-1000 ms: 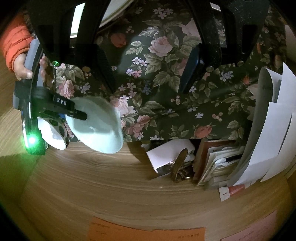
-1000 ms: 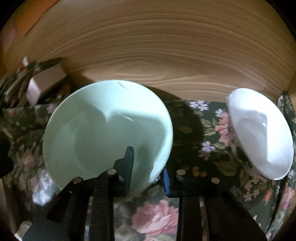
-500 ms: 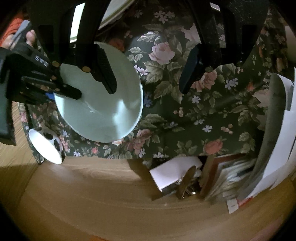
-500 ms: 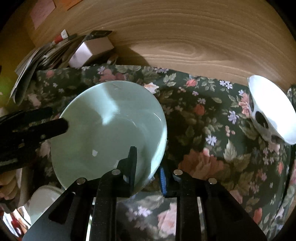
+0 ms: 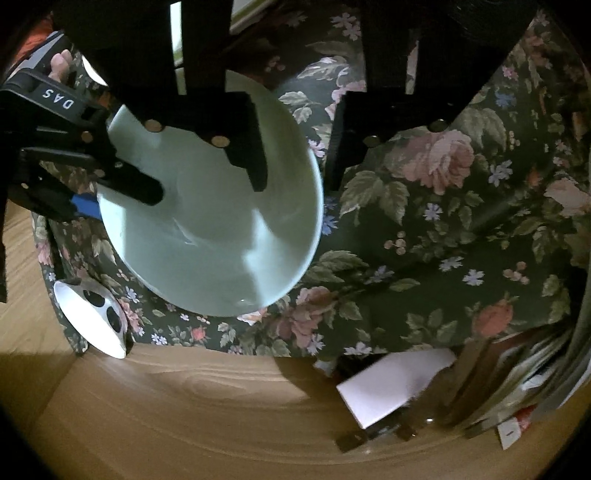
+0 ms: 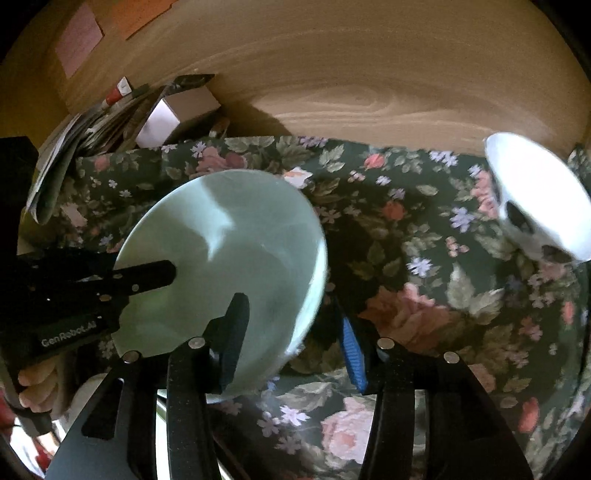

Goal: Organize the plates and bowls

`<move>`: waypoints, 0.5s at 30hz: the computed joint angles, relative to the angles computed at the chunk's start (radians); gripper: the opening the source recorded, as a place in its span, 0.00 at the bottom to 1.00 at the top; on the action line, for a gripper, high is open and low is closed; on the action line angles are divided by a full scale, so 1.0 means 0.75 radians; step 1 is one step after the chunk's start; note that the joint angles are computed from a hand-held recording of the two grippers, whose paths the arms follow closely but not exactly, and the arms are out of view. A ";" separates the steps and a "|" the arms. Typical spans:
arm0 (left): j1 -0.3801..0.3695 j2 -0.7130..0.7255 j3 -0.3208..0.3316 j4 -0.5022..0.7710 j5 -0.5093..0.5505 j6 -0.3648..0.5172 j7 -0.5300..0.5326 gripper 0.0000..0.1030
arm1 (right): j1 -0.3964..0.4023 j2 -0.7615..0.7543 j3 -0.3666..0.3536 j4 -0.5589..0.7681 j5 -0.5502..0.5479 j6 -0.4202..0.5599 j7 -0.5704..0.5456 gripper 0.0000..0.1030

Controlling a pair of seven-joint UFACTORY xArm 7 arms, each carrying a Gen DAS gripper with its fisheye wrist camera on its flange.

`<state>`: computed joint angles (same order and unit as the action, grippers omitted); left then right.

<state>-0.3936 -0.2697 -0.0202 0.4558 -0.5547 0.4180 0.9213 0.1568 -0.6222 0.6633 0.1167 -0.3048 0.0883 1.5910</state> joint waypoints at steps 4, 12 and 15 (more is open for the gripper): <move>-0.012 0.020 -0.007 0.008 -0.013 0.002 0.011 0.19 | -0.027 0.033 0.030 0.012 0.001 -0.023 0.000 0.24; -0.025 -0.029 -0.002 -0.026 -0.033 -0.019 0.053 0.19 | 0.112 -0.046 -0.015 0.016 0.023 0.103 0.054 0.24; -0.046 -0.103 0.028 -0.057 -0.050 -0.009 0.095 0.19 | 0.186 -0.115 -0.036 0.020 0.023 0.195 0.083 0.24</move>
